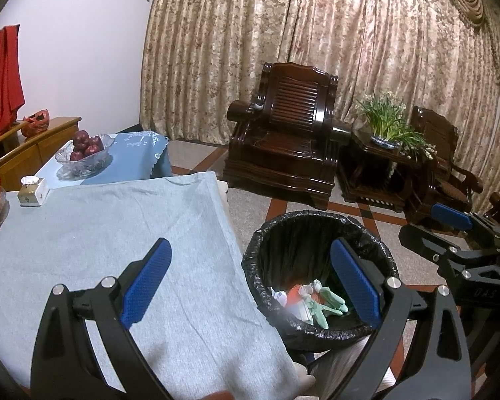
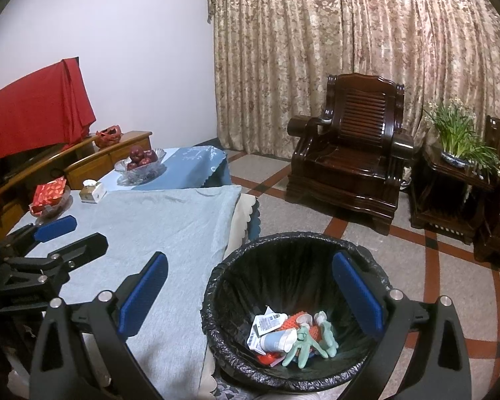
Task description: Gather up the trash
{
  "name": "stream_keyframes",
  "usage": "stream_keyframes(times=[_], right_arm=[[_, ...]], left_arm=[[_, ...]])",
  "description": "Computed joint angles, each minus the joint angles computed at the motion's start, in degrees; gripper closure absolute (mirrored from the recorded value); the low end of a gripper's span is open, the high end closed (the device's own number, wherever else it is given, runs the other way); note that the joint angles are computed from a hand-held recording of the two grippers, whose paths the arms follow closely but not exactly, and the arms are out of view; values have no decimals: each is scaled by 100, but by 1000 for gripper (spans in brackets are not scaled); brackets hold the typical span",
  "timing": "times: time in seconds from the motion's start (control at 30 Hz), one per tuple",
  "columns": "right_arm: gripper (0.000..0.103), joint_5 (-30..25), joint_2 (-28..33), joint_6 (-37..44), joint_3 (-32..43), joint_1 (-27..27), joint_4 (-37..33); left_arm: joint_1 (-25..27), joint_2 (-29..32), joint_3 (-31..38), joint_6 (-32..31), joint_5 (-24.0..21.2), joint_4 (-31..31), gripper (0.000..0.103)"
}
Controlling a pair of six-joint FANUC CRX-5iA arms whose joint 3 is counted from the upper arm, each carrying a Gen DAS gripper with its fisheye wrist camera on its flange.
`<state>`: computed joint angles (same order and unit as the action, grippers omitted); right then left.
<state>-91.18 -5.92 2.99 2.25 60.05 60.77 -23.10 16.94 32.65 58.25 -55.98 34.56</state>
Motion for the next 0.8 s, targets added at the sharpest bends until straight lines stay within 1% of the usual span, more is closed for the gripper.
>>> stream_keyframes(times=[0.27,0.33,0.8], right_arm=[[6,7,2,-4,-10,-7,11],[6,5,-6,11,-9,-8,9],[6,16,-20,24,-9,-33,2]], left_arm=[[17,0,-22,-42,17,29,9],[19,52,88,-13,-38,12,9],[15,28,39,-26,-11,18,9]])
